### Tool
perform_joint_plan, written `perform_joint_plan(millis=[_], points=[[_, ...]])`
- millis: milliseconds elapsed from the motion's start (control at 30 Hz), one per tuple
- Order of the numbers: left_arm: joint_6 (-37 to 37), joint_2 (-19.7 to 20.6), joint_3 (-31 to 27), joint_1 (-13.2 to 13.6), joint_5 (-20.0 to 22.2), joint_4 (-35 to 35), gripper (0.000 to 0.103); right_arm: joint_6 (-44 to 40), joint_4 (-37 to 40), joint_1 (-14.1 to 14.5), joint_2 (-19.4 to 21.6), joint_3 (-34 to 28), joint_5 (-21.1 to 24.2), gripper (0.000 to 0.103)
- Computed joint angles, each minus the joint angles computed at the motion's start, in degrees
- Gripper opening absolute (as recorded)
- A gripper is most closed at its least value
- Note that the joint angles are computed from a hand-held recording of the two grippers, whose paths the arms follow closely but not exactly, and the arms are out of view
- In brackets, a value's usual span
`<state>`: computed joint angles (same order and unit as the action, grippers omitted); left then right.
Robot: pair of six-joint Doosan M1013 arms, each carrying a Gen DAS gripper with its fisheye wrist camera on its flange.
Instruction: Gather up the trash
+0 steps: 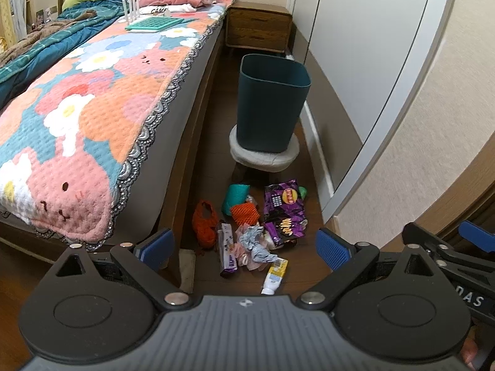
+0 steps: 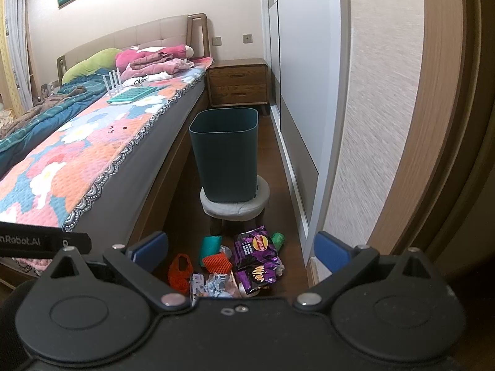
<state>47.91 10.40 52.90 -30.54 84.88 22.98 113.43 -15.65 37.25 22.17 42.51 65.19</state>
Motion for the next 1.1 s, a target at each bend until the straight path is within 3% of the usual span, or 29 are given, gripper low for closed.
perform_joint_plan(millis=[333,1100], points=[[1.5,-0.5,0.3,-0.2,-1.9,-0.9,0.099,0.3,-0.4,0.0,0.0,0.0,-0.1,0.1],[2.0,-0.6,0.3,-0.4,-1.8,-1.4,0.099,-1.0,1.8,-0.3,0.1,-0.8,0.3,0.099]])
